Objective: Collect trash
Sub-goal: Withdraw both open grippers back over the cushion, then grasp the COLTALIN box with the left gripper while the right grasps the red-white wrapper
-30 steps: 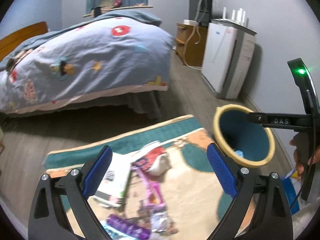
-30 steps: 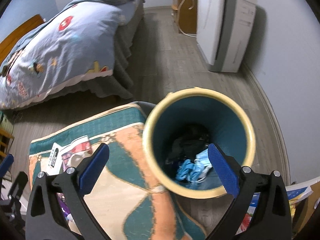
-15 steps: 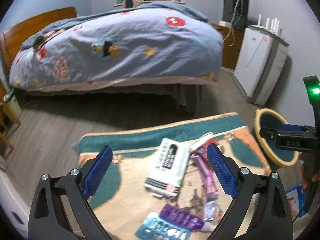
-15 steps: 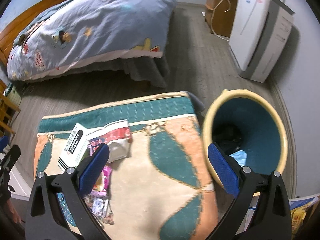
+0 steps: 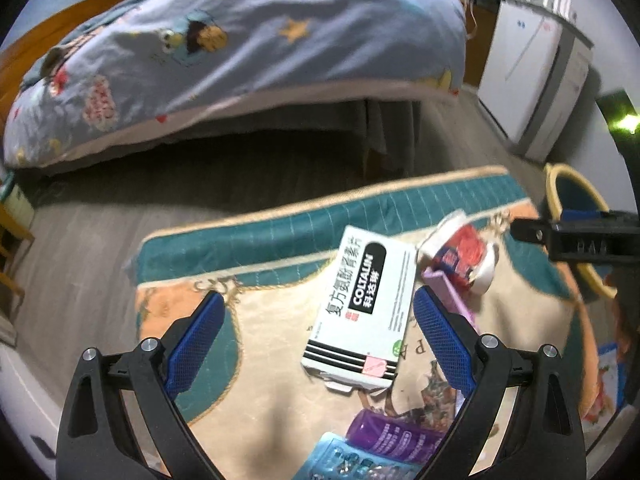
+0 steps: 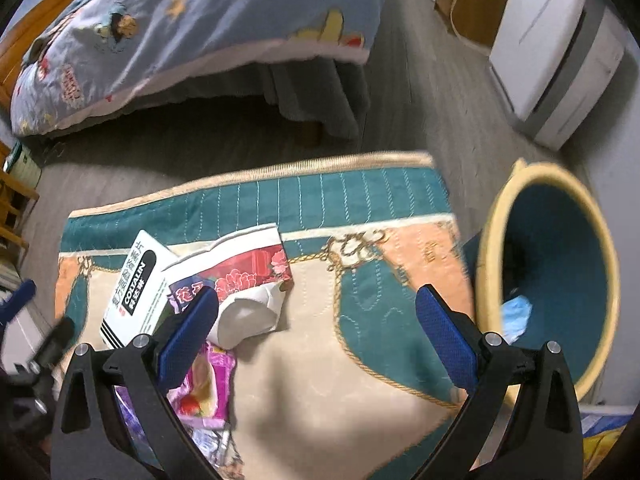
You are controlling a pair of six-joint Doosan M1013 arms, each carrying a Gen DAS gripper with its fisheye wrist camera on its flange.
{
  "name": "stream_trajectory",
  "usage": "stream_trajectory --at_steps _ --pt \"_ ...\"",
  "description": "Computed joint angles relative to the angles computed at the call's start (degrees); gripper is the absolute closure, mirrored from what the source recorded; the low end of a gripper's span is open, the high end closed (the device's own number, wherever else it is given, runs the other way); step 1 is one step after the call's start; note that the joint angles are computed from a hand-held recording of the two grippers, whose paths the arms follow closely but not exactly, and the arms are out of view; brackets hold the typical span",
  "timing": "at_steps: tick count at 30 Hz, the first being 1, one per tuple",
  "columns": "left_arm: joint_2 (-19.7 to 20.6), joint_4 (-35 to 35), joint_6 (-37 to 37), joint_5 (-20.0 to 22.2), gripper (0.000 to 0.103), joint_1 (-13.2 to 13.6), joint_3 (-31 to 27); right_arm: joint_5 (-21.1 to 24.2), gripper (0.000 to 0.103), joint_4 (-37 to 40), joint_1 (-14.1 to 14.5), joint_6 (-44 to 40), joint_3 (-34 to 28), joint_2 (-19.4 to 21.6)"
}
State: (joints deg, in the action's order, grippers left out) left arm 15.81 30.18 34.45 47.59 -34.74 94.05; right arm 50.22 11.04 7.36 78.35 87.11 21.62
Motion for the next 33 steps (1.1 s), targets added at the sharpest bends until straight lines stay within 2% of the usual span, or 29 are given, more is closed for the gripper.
stream_trajectory --at_steps 5,13,14,16,20,23,29,31,33 --pt "2.11 -4.36 5.87 0.21 0.009 0.51 -1.16 3.86 0.009 2.74 -0.06 1.12 -1.58 2.30" --pt "4.65 -9.06 12.28 1.65 0.009 1.29 -2.63 11.04 0.044 9.98 -0.95 2.19 -3.24 5.03" --pt "5.02 -9.58 12.94 2.13 0.009 1.38 -2.83 11.45 0.046 10.77 -1.04 1.75 -3.22 5.13" --pt "5.37 -10.50 13.80 2.43 0.009 1.54 -2.99 11.82 0.063 12.89 -1.36 0.68 -3.18 5.13" --pt "5.38 -12.88 14.55 1.45 0.012 1.92 -2.91 12.20 0.065 12.45 -1.42 0.71 -3.26 4.83" --pt "5.30 -17.66 17.83 0.46 0.026 2.46 -3.02 11.83 0.065 11.85 -1.72 1.23 -2.93 4.34" --pt "5.86 -16.05 17.95 3.04 0.030 1.41 -4.29 10.02 0.065 10.25 -2.34 1.08 -2.35 3.16" --pt "5.60 -15.66 17.77 2.94 0.040 1.27 -4.30 9.54 0.065 10.78 -2.82 0.63 -1.84 2.55" --pt "4.99 -14.45 15.44 2.26 0.058 1.12 -4.15 9.04 0.065 10.59 -3.17 0.28 -1.48 2.00"
